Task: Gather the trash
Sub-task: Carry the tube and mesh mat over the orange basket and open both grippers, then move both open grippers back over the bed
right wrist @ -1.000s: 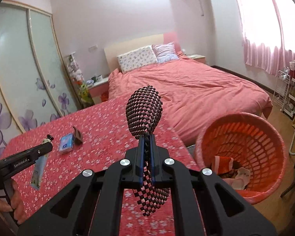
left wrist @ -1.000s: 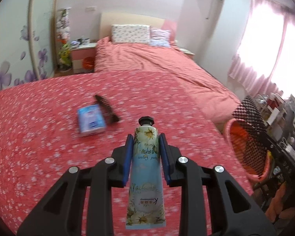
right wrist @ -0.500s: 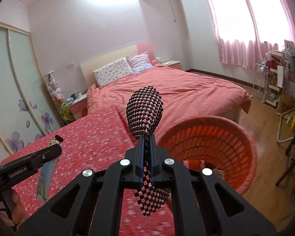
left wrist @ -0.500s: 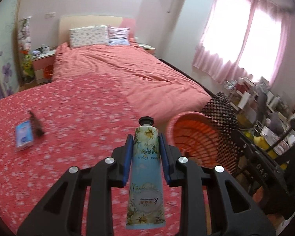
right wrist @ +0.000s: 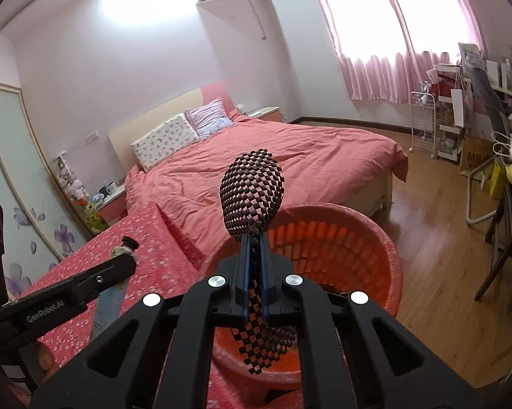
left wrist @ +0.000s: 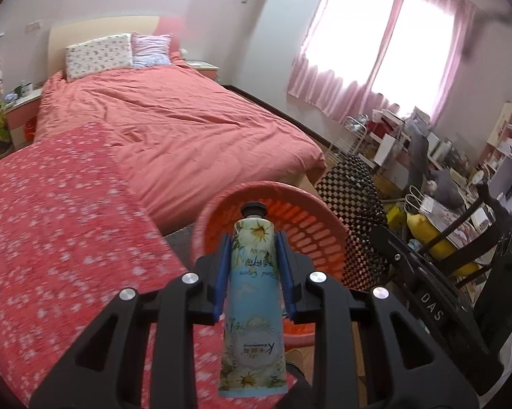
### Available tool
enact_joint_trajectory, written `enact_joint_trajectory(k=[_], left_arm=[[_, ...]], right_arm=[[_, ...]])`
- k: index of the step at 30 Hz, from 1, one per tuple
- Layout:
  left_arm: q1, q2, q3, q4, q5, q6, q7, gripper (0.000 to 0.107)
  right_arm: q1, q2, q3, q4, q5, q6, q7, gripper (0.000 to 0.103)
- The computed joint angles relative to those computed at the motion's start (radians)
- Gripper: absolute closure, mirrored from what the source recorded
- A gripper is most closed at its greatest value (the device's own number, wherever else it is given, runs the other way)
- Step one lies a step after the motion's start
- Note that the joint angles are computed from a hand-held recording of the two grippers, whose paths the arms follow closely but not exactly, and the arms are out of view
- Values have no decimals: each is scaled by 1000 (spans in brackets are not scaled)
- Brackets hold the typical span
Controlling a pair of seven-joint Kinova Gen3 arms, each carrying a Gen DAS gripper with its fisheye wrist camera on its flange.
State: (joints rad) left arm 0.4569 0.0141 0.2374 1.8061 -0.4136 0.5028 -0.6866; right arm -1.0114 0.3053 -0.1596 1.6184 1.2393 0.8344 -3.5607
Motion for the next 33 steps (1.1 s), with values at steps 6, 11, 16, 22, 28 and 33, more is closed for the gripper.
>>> enact_joint_trajectory(k=[6,11,16,22,28,33], left_arm=[[32,111,-25,-77,49,-14,-56,81],[53,177,-62,-115,118,-17,-123,80],[88,227,-112,-149,129,7,-114,68],[107,216,-159,-131,80,54,-48,58],[112,147,-174,-57,-65,122,89,51],[79,56,-153,35,-180,202,199,43]], right_arm=[[42,-9,12,41,6,-61,-57,98],[69,-8,14,60,0,-111,-90,97],[97,-3,23,64,-34,-164,-70,96],[110,1,42,63,-131,-205,-4,71],[83,12,46,28,-209,-154,72,67],[68,24,50,-15,-262,-123,151,64]])
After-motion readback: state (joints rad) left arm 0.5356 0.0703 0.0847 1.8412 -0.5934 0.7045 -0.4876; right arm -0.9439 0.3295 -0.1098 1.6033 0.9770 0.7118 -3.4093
